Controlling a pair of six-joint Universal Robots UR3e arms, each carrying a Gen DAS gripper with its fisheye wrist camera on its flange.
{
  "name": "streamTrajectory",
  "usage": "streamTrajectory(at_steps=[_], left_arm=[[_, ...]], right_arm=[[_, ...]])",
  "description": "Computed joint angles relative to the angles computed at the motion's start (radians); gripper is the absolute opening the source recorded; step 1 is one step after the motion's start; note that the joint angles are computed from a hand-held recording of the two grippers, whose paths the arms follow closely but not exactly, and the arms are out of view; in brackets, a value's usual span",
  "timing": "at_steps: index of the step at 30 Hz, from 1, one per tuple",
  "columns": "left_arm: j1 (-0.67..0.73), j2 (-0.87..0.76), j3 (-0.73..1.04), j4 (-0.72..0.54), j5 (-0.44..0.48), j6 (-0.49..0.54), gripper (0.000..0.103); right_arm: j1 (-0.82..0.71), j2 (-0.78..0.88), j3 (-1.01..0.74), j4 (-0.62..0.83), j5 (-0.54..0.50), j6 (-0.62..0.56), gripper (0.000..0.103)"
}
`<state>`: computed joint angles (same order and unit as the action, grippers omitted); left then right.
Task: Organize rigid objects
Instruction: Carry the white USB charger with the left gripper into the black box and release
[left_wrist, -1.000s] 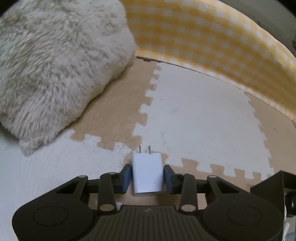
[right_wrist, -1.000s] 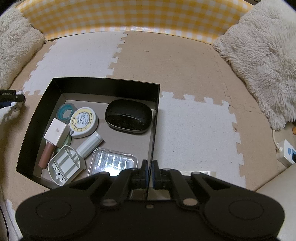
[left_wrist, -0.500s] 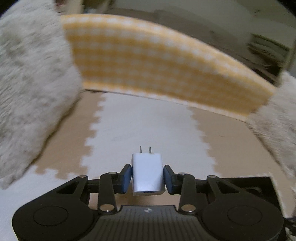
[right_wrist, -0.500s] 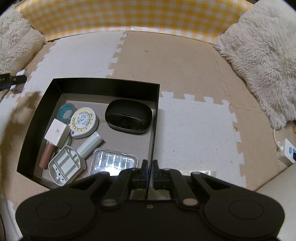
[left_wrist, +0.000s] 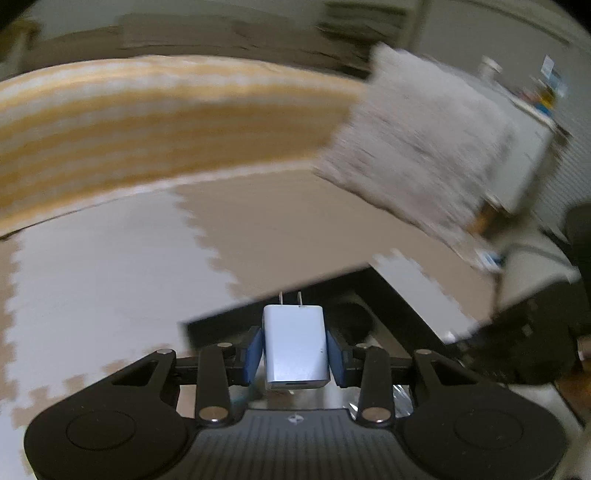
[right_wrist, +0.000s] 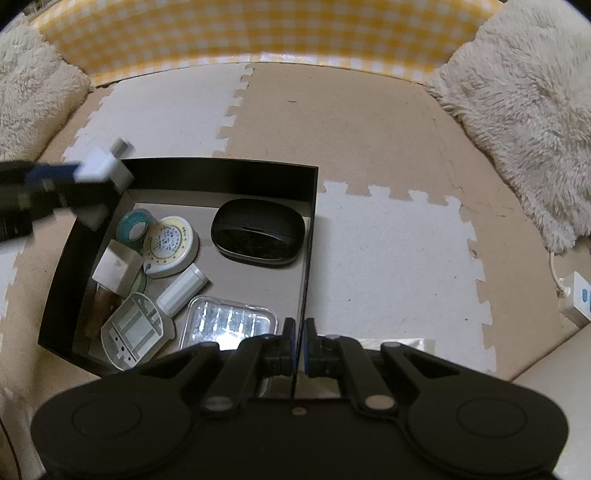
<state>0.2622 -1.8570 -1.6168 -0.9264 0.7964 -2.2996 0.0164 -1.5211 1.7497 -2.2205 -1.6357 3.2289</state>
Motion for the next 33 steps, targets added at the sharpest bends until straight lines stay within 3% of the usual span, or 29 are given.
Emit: streamTrajectory(at_steps=[10, 19, 21, 23, 24, 30, 33], left_arm=[[-0.173, -0.066, 0.055, -0.111, 0.114, 0.286, 0.039], [-0.264, -0.205, 0.219, -0.122, 0.172, 0.524, 0.039], [-0.278, -0.229, 0.253, -0.109, 0.195, 0.515, 0.043], [-0.277, -0.234, 0.262, -0.1, 0.206, 0.496, 0.065], [-0.275, -0.236, 0.272, -0.112, 0.205, 0.486, 0.071], [-0.258, -0.214, 0.267, -0.159, 0.232, 0.465, 0.071], [-0.249, -0.196, 0.26, -0.19, 0.234, 0.448, 0.081]], right_arm=[[-0.011, -0.007, 0.012, -0.01, 0.016, 0.0, 0.004], [-0.019, -0.011, 0.018, -0.015, 0.027, 0.0, 0.004], [-0.021, -0.011, 0.021, -0.017, 0.029, -0.001, 0.004], [-0.024, -0.012, 0.023, -0.019, 0.032, -0.002, 0.004], [-0.025, -0.013, 0.024, -0.019, 0.033, -0.002, 0.004], [-0.024, -0.01, 0.022, -0.018, 0.032, -0.003, 0.004], [-0.025, -0.009, 0.02, -0.016, 0.033, -0.003, 0.004]])
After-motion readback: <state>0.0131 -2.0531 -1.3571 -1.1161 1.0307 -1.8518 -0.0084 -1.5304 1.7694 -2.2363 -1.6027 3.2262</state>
